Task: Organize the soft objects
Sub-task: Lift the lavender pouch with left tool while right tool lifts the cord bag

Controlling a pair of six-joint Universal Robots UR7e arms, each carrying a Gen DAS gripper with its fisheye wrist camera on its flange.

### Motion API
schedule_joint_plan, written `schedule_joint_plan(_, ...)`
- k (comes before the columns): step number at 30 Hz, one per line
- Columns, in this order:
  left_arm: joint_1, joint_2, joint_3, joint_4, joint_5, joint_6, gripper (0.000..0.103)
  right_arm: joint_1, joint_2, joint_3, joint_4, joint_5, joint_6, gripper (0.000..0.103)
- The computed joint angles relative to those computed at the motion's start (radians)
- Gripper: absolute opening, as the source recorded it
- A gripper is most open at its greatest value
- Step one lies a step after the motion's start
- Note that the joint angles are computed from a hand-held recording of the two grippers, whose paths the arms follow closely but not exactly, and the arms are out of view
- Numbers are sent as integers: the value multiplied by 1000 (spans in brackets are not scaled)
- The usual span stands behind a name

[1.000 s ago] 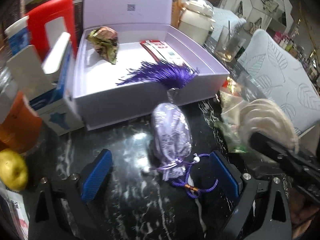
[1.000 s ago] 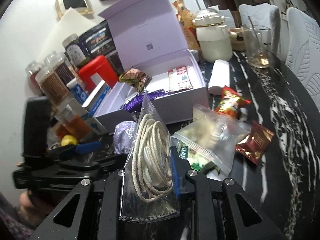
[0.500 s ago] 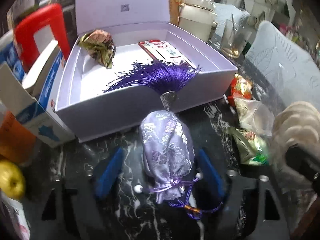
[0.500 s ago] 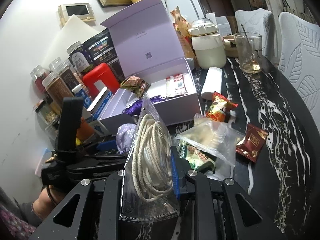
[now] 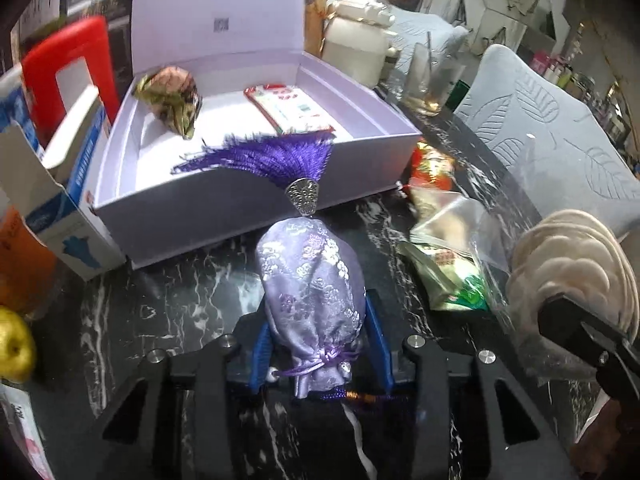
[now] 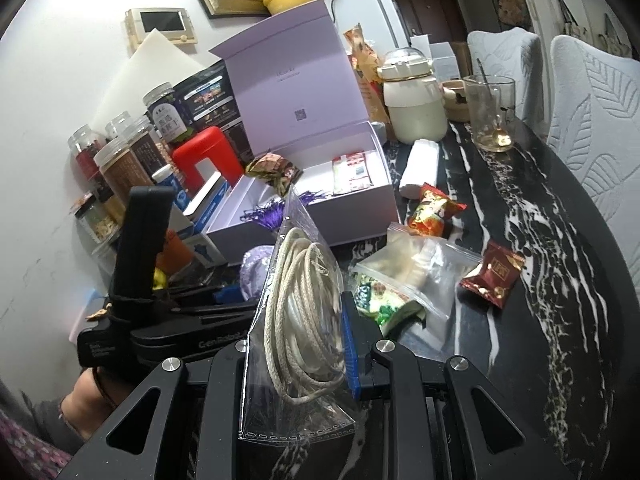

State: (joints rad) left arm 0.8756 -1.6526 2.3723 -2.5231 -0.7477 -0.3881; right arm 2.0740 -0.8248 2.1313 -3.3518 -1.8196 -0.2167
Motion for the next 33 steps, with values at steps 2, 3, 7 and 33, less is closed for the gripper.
schedule_joint_plan(2, -15, -22, 9, 14, -13, -12, 41, 3, -8, 11, -9, -7, 3, 24)
schedule_joint_plan(3, -24, -37, 14, 28, -20, -22, 41, 3, -13, 18, -14, -10, 5, 24)
schedule_joint_plan(7, -60, -95, 34, 80, -36, -53, 41, 4, -28, 38, -23, -14, 17, 24)
schedule_joint_plan(33, -350, -432, 78, 497, -36, -342, 40, 84, -87, 109, 24, -35, 70, 24)
